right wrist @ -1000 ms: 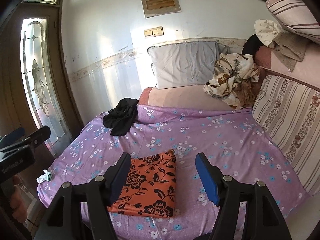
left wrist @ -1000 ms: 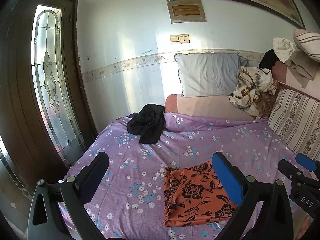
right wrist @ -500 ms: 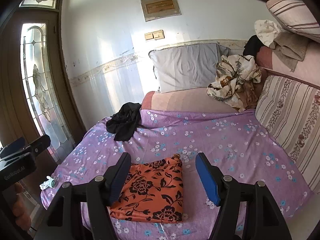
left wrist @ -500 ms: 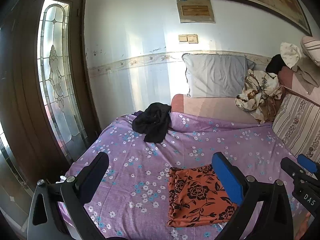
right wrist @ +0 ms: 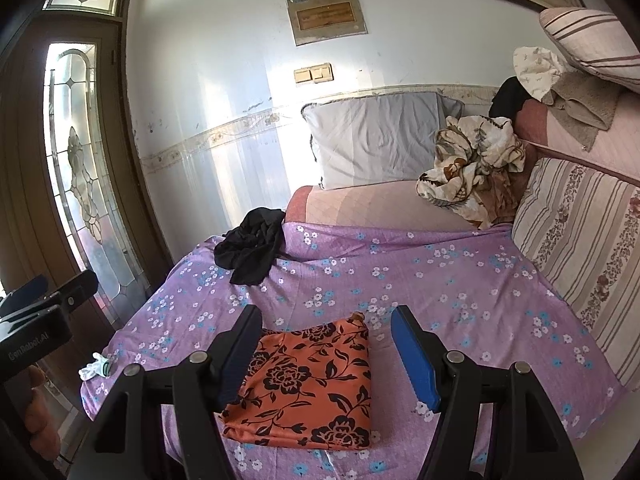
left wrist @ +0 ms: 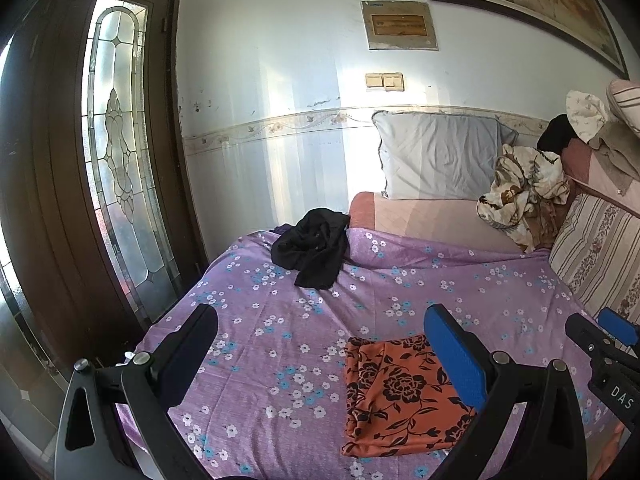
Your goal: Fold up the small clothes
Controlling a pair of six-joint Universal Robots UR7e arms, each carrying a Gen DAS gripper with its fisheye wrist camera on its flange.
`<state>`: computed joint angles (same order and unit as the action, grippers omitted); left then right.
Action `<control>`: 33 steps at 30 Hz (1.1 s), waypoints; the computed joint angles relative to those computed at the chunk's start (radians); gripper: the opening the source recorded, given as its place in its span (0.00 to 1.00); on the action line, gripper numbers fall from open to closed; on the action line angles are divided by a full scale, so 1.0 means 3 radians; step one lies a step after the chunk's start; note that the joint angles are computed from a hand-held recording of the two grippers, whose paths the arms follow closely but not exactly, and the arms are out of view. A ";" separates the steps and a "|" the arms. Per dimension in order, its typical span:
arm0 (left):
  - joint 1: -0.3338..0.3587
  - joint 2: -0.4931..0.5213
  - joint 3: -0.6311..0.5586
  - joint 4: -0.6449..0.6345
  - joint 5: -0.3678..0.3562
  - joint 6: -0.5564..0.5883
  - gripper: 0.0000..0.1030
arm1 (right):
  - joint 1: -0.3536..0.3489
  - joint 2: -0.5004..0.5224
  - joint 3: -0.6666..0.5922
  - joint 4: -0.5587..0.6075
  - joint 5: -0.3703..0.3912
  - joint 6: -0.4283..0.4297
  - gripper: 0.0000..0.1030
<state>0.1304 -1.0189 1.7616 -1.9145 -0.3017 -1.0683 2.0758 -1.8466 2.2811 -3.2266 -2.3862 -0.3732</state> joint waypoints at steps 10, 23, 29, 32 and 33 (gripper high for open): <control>-0.0009 -0.0033 0.0035 -0.0067 0.0026 0.0042 1.00 | 0.0054 0.0030 -0.0017 -0.0046 -0.0004 -0.0018 0.69; -0.0017 -0.0046 0.0042 -0.0043 0.0047 0.0020 1.00 | 0.0067 0.0063 -0.0039 -0.0109 0.0015 -0.0042 0.69; -0.0015 -0.0044 0.0038 -0.0052 0.0030 0.0045 1.00 | 0.0057 0.0065 -0.0043 -0.0118 0.0034 -0.0046 0.69; -0.0008 -0.0046 0.0041 -0.0072 0.0009 0.0071 1.00 | 0.0058 0.0072 -0.0038 -0.0129 0.0032 -0.0051 0.69; -0.0004 -0.0046 0.0039 -0.0067 0.0002 0.0068 1.00 | 0.0057 0.0076 -0.0041 -0.0119 0.0032 -0.0052 0.69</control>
<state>0.1291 -1.0327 1.7733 -1.9346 -0.3012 -1.0479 2.0929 -1.8238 2.2688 -3.2622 -2.3766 -0.3888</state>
